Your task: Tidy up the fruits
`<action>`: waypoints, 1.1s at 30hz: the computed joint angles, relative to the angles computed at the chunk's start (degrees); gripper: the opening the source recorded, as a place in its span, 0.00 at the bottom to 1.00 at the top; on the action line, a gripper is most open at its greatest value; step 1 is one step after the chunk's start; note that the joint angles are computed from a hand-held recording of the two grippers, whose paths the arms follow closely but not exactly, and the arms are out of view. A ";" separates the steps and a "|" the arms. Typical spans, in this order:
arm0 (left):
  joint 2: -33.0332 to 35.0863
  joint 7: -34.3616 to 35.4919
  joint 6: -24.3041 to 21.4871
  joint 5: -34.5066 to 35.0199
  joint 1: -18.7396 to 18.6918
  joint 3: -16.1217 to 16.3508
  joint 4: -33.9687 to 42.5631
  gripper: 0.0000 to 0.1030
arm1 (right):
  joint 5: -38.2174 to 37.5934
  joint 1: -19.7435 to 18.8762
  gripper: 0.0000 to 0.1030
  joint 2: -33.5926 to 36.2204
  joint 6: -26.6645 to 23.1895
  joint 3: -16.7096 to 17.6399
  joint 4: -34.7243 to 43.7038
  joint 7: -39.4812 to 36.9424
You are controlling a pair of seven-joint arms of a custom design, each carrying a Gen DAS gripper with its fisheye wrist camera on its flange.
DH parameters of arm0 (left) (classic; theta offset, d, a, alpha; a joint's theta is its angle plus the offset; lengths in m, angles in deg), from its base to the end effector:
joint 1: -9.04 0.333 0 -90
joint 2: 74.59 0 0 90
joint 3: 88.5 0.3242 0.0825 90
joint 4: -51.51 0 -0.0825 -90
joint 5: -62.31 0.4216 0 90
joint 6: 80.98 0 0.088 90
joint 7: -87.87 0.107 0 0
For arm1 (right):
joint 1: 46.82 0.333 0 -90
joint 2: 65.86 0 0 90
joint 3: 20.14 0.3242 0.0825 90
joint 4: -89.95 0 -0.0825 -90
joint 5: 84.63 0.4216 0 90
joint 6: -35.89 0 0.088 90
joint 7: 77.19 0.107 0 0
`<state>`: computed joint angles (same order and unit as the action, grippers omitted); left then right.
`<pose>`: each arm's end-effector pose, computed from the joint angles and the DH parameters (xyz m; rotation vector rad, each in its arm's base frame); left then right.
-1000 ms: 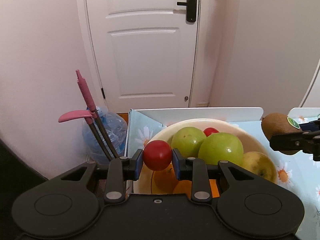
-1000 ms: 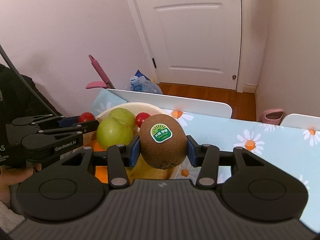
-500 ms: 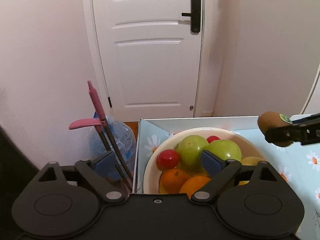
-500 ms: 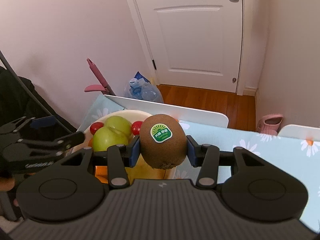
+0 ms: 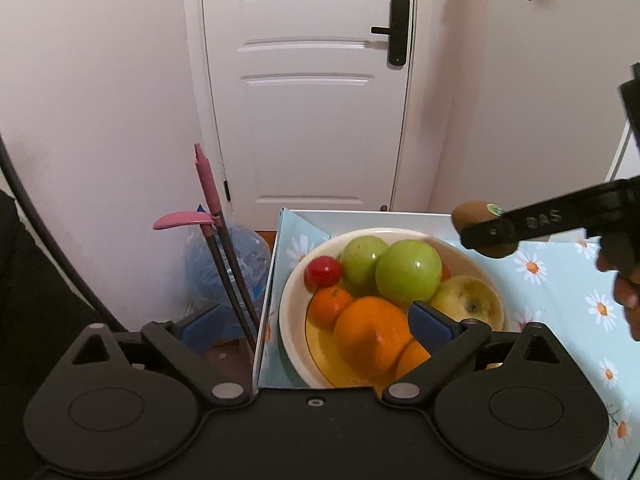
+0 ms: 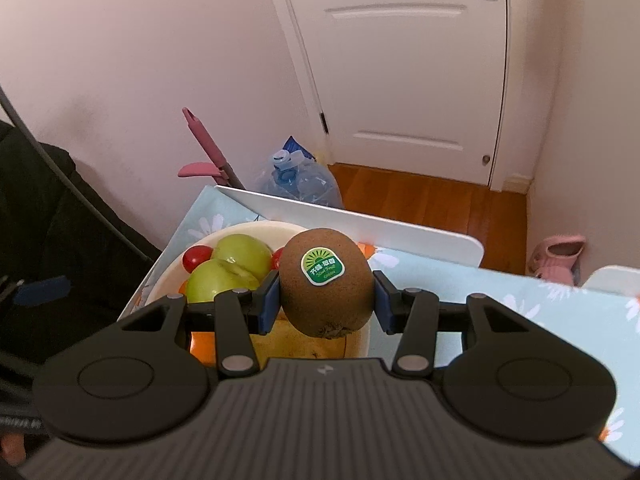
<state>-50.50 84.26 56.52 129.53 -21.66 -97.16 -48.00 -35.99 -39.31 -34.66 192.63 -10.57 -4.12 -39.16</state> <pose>0.5661 -0.4417 0.3543 -1.8147 1.5484 -0.6504 0.7335 0.1758 0.3376 -2.0099 1.2578 -0.1943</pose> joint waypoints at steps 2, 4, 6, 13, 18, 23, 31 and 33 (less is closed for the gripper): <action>-0.40 -0.57 0.02 0.05 -0.14 -0.09 -0.69 0.97 | -0.32 0.33 0.60 0.87 0.15 -0.12 0.60 0.31; -0.66 -0.99 0.24 0.12 -0.11 -0.20 -1.25 0.97 | -0.63 0.58 0.60 1.42 0.64 -0.13 0.71 0.50; -0.80 -1.07 0.20 0.15 -0.13 -0.34 -1.60 0.97 | -0.51 0.45 0.60 1.74 1.00 0.23 0.61 0.14; -1.46 -1.44 -0.07 1.02 -0.40 -0.73 -2.72 0.97 | 4.59 -1.42 0.86 0.77 5.55 3.29 -1.81 -4.29; -2.00 -1.63 -0.64 1.63 -0.63 -1.10 -3.69 0.98 | 7.73 -1.42 0.93 -1.31 7.60 3.51 -4.13 -5.47; -2.87 -2.36 -0.29 2.00 -0.69 -1.57 -4.61 0.98 | 11.22 -1.94 0.93 -5.10 8.62 3.79 -7.80 -8.33; -4.01 -1.73 -1.71 2.74 -1.57 -2.56 -3.69 0.98 | 17.75 -1.53 0.93 -14.66 8.88 1.45 -15.82 -12.93; -4.20 -0.97 -2.66 2.29 -1.94 -2.89 -2.96 0.98 | 19.31 -1.25 0.93 -17.83 8.42 0.20 -18.37 -14.01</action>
